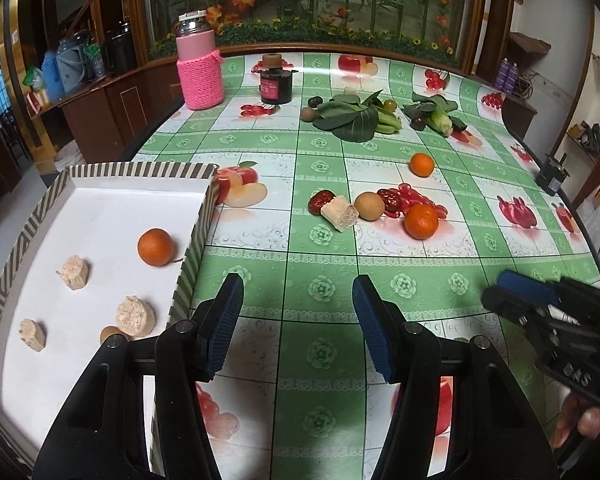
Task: Organize fruits
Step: 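Move both open tools back over the tablecloth, then grasp an orange with the right tool while the left tool grasps a tan cake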
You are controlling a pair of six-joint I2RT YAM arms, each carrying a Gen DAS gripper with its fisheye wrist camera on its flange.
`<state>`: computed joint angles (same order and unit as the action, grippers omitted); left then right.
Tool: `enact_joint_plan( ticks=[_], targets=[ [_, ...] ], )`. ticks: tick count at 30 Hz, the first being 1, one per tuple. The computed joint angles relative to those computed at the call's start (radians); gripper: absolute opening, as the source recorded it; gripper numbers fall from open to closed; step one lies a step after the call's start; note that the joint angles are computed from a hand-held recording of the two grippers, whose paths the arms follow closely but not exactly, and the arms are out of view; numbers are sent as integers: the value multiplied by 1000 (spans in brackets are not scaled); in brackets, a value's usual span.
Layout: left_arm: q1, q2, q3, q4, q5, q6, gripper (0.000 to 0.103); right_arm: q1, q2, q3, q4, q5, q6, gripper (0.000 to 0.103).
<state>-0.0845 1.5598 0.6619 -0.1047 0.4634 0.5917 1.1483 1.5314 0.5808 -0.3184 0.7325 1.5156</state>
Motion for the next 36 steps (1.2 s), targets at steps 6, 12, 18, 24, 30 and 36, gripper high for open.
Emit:
enact_joint_plan(
  ticks=[6, 12, 18, 24, 30, 36],
  targets=[
    [21, 52, 59, -33, 8, -2, 57, -186, 14, 12, 94, -90, -245, 35],
    [45, 119, 137, -82, 19, -4, 57, -327, 99, 52, 151, -172, -404, 39],
    [63, 191, 236, -185, 57, 14, 57, -387, 122, 32, 244, -208, -466, 39],
    [52, 212, 289, -225, 42, 18, 57, -378, 110, -15, 320, -206, -477, 32],
    [-30, 212, 278, -220, 9, -12, 57, -363, 58, -58, 337, -180, -456, 32],
    [-135, 217, 255, -156, -38, -87, 57, -366, 42, -88, 376, -192, -452, 32]
  ],
)
